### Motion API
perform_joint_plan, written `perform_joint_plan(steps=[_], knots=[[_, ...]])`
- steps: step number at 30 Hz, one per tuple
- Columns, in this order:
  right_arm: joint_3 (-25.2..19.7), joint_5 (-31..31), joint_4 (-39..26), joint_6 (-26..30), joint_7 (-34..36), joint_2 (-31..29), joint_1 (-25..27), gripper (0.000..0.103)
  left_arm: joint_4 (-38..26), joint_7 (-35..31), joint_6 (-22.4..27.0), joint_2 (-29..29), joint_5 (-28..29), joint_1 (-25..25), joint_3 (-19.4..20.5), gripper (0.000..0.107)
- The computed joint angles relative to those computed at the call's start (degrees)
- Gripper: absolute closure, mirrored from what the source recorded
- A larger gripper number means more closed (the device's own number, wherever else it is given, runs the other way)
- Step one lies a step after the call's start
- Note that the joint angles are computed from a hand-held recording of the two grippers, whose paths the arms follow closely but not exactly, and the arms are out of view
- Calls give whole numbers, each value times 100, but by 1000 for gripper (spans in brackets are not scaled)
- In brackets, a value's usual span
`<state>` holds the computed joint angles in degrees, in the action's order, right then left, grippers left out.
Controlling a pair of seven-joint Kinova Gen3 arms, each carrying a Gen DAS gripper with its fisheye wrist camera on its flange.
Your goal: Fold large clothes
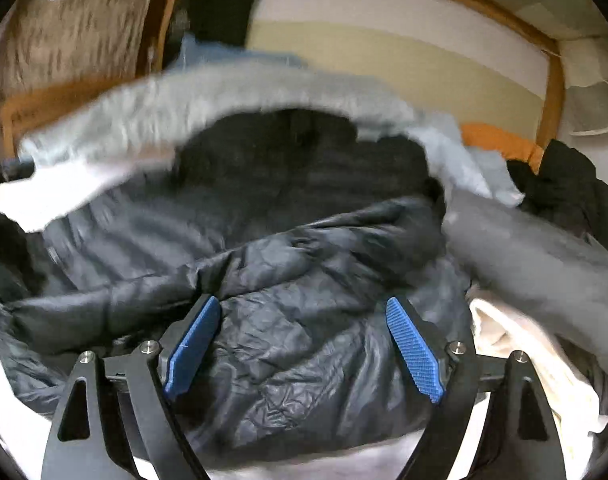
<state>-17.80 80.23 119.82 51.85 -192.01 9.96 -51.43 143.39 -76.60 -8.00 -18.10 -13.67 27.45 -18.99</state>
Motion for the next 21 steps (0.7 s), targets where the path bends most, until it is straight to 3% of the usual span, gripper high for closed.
perform_joint_plan(steps=[3,8,14,17,18,19,21], knots=[[92,-292,-254,232,156,360,-36,16,-26,-229,-49,271,358,-695,658,5],[306,-730,-451,581,191,540,-73,18,27,155,-17,115,-84,-501,322,5],[606,-1524,-721,668,705,673,122,19,238,-804,-410,-204,855,-1865,1451,5],[657,-1428,-540,539,330,487,207,22,160,-550,-251,-181,803,-2005,1435,5],[658,-1370,-498,599,224,462,198,36,168,-497,-235,-211,773,-1866,1268,5],[619,-1333,-445,656,164,425,234,60,192,-479,-241,-266,747,-1756,1149,5],[748,-1503,-533,842,254,477,147,95,260,-481,-251,-453,648,-1530,949,5]])
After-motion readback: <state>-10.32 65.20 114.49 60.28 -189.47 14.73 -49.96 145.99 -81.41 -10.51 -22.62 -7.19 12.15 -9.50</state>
